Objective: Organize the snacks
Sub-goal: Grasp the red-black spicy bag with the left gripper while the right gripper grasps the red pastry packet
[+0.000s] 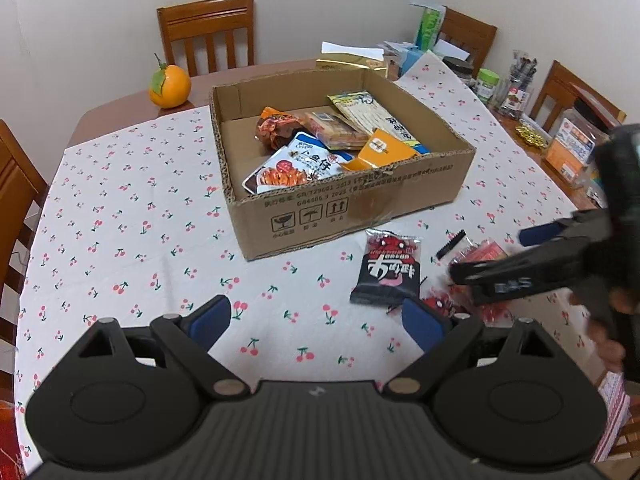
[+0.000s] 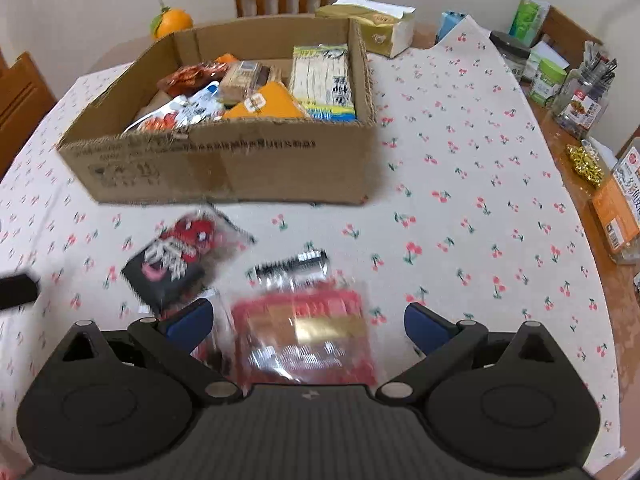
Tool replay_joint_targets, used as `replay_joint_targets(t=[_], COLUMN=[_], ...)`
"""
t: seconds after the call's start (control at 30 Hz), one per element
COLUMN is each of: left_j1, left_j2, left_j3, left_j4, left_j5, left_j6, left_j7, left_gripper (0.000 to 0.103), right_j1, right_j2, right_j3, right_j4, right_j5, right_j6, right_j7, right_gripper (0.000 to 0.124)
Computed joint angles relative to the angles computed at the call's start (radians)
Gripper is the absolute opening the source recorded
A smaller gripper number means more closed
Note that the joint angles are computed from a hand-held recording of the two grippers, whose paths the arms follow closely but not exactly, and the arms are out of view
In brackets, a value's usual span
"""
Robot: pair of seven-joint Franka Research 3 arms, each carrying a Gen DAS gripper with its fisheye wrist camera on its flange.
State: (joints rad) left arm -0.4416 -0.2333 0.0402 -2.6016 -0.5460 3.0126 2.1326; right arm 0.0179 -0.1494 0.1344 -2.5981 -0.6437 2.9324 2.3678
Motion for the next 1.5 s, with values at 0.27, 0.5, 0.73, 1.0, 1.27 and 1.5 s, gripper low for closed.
replay_joint_targets(t=[0.27,0.5,0.73,1.0,1.27,1.5], left_j1=[-0.068,-0.003,0.065,0.299,0.364,0.269], left_j2=[-0.038,-0.017,0.046,0.132,0.212,0.221], left_j3=[0.088,-0.002,-0.129,-0.370,-0.440,-0.378], left_j4=[-0.015,-0.012,0.016,0.068,0.156,0.166], left_j5=[-0.184,-0.145,0.072,0.663,1.192,1.359], left_j6=[-0.049,-0.019,0.013,0.055,-0.030,-0.122], left_j7=[0.265,0.199,-0.102,-0.725,-1.268,-1.545], left_gripper=[0.092,0.092,0.092,0.092,0.092,0.092], right_j1=[0.036,0.001,0.009,-0.188,-0.170,0.111], right_j2=[-0.039,-0.136,-0.230,-0.053,-0.095,-0.109], right_j3=[0.000,-0.006,-0.095,0.063,-0.010,-0.319], right_j4=[-0.020,-0.108,-0.178,-0.087,-0.173,-0.226], right_j5=[-0.156,-0.083,0.123,0.027,0.010,0.379], right_j6=[-0.144,-0.185,-0.121,0.089,0.122,0.153], right_j7=[0.185,0.098,-0.208,-0.207,-0.364,-0.752], right_gripper=[0.103,0.103,0.103,0.103,0.103,0.103])
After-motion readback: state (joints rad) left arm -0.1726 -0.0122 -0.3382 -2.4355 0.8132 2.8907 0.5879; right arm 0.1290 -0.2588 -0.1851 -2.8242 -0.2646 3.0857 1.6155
